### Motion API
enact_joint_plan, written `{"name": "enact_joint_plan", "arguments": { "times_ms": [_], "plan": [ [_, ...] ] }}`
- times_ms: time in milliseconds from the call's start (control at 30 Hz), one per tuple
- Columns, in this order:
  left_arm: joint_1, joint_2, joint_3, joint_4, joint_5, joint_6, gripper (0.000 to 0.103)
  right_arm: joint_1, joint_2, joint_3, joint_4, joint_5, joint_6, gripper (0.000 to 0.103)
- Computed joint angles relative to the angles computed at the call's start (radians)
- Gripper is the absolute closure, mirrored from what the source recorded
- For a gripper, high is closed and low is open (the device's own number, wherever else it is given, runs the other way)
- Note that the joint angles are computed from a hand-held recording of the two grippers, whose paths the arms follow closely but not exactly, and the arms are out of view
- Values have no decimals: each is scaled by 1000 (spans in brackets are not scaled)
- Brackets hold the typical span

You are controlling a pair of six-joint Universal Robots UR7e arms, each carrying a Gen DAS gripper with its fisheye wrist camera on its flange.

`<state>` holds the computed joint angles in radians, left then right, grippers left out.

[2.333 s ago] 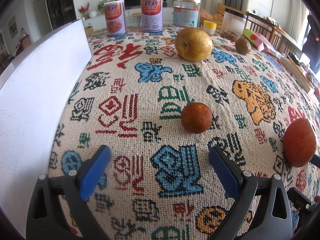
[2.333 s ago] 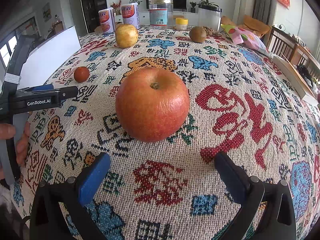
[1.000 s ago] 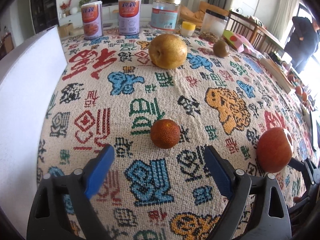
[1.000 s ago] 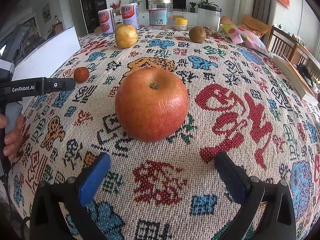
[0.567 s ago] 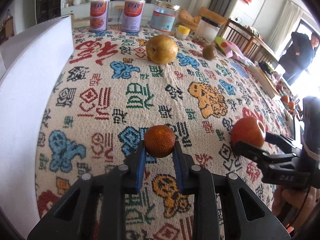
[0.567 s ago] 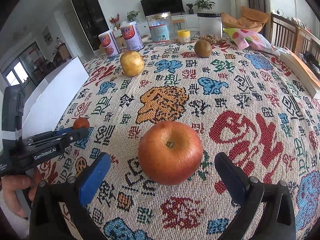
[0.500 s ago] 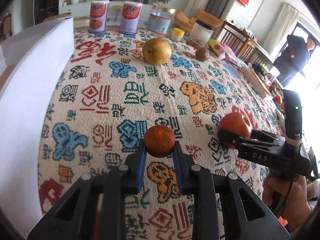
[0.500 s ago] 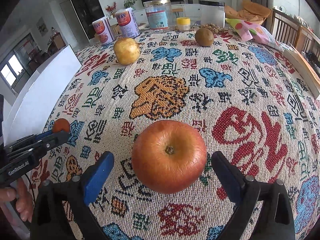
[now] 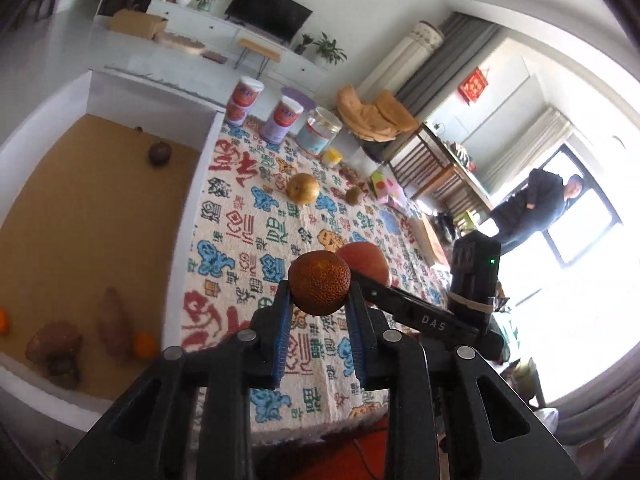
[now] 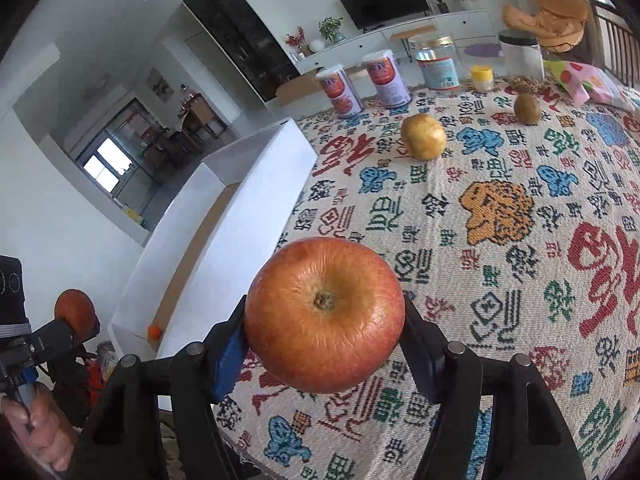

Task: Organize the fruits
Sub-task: 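Carry mandarin and apple into the box and open both grippers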

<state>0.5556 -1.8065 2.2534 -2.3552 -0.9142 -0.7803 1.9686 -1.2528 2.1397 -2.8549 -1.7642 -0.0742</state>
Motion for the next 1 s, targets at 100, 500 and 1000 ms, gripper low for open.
{"name": "enact_joint_plan", "arguments": {
  "times_ms": [100, 500, 1000],
  "plan": [
    [71, -42, -31, 131, 157, -64, 78, 88, 116, -127, 74, 106, 14, 35],
    [379, 35, -73, 323, 251, -180, 48, 192, 583, -533, 298, 46, 19, 33],
    [91, 620, -45, -411, 17, 308, 13, -214, 144, 53, -468, -563, -316, 0]
  ]
}}
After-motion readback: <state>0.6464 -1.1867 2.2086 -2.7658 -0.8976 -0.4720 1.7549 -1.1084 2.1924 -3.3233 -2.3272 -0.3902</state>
